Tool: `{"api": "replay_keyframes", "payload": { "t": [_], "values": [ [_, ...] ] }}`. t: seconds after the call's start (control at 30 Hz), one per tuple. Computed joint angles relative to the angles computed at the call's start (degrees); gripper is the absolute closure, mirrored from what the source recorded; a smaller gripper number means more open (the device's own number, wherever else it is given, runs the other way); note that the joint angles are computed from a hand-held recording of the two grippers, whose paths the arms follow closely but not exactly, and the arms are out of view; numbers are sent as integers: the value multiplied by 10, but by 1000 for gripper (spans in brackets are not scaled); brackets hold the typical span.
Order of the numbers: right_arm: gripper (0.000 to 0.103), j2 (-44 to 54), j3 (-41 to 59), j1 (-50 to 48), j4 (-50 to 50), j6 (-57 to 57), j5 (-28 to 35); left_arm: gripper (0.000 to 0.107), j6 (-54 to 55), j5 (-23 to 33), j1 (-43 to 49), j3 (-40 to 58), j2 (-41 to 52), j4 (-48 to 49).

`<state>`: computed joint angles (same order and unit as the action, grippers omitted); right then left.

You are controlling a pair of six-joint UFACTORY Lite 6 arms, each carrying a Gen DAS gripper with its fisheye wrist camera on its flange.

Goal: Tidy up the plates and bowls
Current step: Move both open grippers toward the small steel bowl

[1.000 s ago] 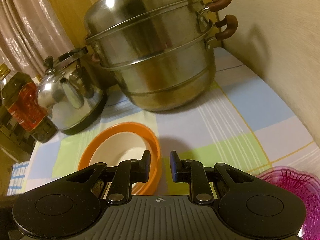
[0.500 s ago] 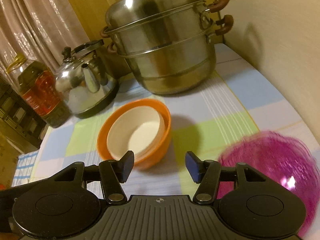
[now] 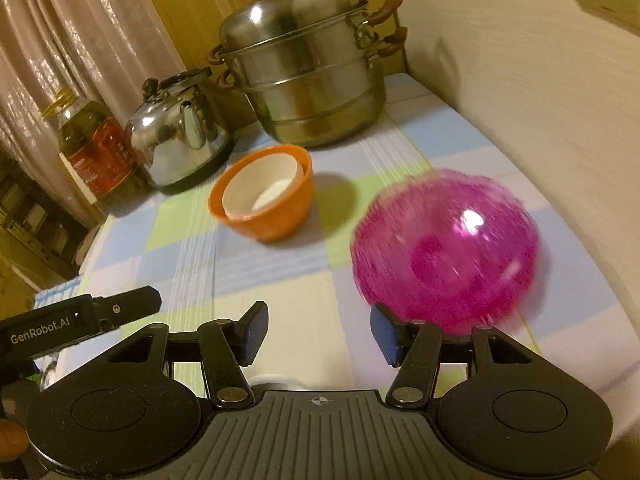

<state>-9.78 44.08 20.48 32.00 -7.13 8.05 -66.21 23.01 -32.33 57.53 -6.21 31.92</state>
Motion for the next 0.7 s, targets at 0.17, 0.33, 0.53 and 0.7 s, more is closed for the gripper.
{"api": "replay_keyframes", "payload": {
  "t": [0.17, 0.33, 0.53, 0.7],
  "values": [
    [46, -123, -83, 13, -171, 179, 40, 34, -100, 59, -76, -54, -75, 61],
    [46, -223, -138, 14, -211, 221, 100, 34, -148, 109, -139, -93, -124, 77],
    [46, -306, -184, 34, -236, 254, 143, 34, -191, 142, -200, -129, -164, 84],
    [46, -340, -213, 61, -270, 308, 161, 34, -206, 158, -231, -138, -171, 85]
  ]
}}
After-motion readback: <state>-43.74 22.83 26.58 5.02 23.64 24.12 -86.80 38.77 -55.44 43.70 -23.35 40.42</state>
